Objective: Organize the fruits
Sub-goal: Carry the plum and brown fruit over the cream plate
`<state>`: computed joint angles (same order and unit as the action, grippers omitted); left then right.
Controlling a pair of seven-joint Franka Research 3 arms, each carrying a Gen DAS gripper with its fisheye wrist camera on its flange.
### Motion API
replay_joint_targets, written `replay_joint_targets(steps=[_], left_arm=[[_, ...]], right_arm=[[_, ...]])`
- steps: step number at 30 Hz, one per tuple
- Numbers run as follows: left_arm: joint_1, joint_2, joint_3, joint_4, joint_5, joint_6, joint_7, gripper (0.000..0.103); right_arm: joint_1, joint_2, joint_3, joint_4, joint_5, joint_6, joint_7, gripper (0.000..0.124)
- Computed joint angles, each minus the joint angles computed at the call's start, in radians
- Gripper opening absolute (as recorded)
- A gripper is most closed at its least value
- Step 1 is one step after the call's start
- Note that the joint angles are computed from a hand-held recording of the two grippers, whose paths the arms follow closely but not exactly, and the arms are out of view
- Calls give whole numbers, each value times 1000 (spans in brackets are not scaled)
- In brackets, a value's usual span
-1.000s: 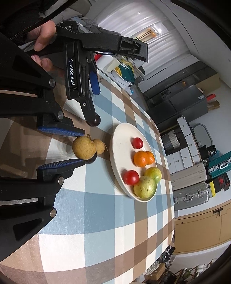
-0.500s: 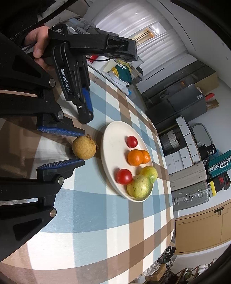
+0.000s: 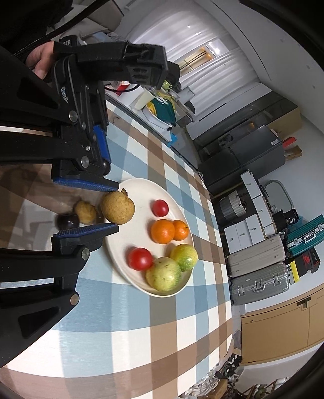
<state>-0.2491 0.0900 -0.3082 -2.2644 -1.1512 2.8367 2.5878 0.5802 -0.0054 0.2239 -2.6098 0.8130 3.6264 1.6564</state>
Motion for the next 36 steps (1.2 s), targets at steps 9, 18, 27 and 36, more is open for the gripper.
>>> replay_joint_targets(steps=[9,18,27,36], left_arm=[[21,62,-11,109,90,-22,-88,23],[56,138,-45,210,246,-38,-217,23],[92,234,-85,304,437,-50,-371,23],[130,311,-125,357,593,-31,-509,23]], right_arm=[[-34,11,-27,34,-60,-40,4,26],[-74,31,-52,74,-150,-91,34,26],[-127,61,-77,108,-290,-144,113,26],[-161,89,-90,122,-415,-169,198,27]])
